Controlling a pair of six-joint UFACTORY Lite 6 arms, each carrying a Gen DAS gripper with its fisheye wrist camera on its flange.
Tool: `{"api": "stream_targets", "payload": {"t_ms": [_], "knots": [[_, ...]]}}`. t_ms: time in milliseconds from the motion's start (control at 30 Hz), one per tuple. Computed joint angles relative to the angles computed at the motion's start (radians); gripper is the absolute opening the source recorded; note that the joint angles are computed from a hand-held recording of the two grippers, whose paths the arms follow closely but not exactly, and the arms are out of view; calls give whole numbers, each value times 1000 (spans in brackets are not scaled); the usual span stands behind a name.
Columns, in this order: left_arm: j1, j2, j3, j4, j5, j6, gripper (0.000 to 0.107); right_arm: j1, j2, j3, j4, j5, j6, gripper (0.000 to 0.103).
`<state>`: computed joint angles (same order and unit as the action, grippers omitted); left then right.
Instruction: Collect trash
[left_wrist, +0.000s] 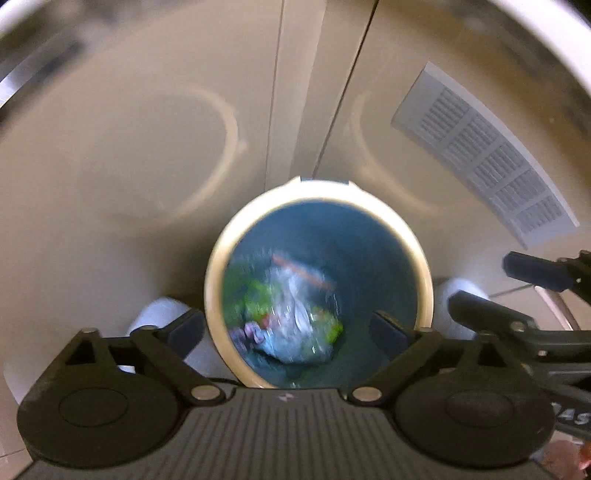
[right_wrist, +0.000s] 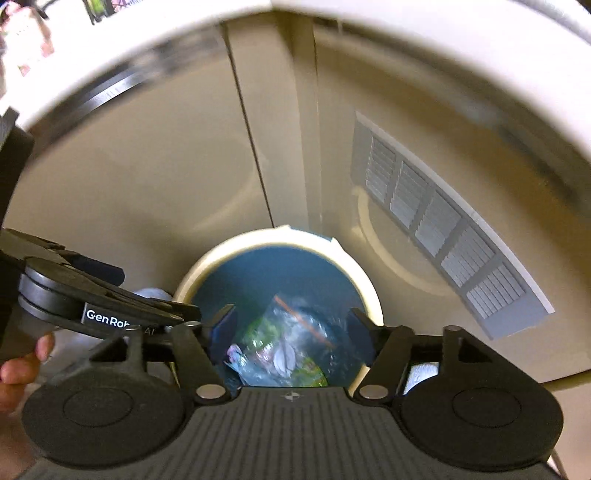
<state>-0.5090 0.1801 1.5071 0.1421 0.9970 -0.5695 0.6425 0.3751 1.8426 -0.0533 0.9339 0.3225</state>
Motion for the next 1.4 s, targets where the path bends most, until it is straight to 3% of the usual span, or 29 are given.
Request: {"api": "stream_targets", "payload": {"t_ms": [100,233,400,600,1400], "knots": [[-78,-130,-122,112,-42,-115,103,29,-97,-73,-33,-21,22,73],[-75,-174,-129,88,-19,-78,103,83,-216,-181,-136,-47,118,74],[-108,-230,-146,166,-3,-171,103,146,-322,-265,-241,-41,216,77],[-163,-262,-127,215,45,-184,103,178,-361,-296,-273,-33,246,78],[-225,-289,-167,300,35,-230,103,213,-409,-353,-304,-36,277,79]]}}
